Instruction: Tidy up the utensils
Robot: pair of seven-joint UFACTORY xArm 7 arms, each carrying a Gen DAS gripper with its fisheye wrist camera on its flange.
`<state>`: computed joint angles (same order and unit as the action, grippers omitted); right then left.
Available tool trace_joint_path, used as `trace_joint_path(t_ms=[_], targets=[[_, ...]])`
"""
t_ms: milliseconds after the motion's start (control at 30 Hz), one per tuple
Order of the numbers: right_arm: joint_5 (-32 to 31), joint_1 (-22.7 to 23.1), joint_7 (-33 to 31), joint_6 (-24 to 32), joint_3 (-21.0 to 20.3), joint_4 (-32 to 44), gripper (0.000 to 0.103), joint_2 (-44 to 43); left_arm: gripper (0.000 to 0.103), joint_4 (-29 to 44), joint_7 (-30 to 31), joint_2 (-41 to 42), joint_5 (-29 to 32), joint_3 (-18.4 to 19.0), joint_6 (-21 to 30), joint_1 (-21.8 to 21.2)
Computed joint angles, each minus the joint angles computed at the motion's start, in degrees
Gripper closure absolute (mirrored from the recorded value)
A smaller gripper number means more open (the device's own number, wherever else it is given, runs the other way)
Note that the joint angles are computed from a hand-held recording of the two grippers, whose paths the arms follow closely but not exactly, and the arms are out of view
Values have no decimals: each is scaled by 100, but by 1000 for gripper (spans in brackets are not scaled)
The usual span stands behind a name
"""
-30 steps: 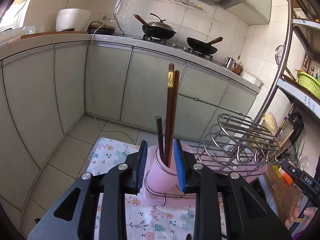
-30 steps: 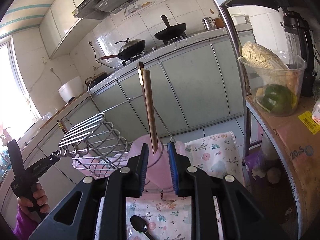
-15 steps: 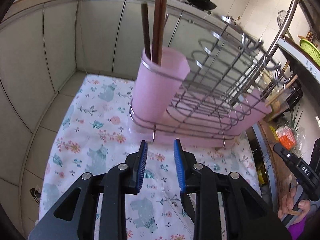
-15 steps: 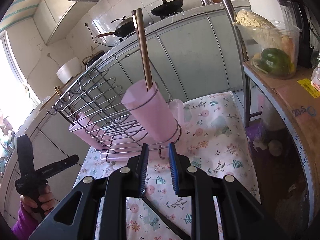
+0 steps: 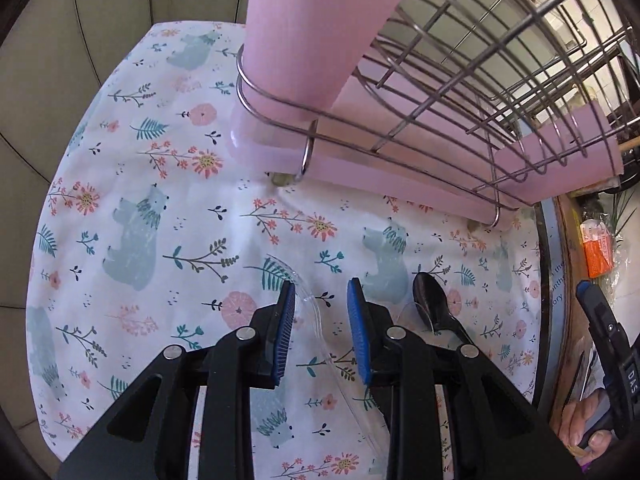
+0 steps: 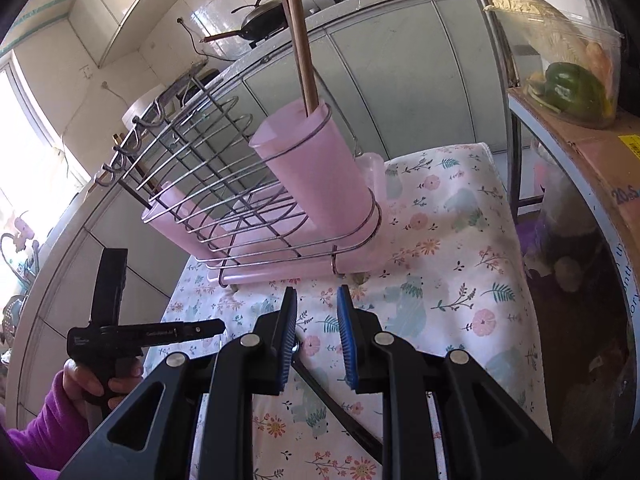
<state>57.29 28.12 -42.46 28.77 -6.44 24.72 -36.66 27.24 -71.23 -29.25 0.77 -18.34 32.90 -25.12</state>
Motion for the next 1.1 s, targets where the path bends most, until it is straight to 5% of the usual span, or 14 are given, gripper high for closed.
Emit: trace_joint_path(t_ms=[167, 233, 400, 633, 1100], targets=[[-284, -4, 17, 221, 146, 37, 84, 165, 77, 76, -89, 315, 6, -28, -34, 22], [-417, 9, 19, 270, 245, 42, 84, 224, 91, 87, -162, 357, 174, -101, 10, 80], [-658, 136, -23, 486, 390, 115, 84, 446, 96, -120, -93, 36, 178, 18, -123, 15], [-141, 188, -217, 1296, 429, 422, 83, 1039, 98, -432, 57, -547, 95, 84, -230, 17], [25, -128, 151, 1358, 1227, 1096, 83, 2175, 98, -721, 233, -1062, -14, -9, -369, -19]])
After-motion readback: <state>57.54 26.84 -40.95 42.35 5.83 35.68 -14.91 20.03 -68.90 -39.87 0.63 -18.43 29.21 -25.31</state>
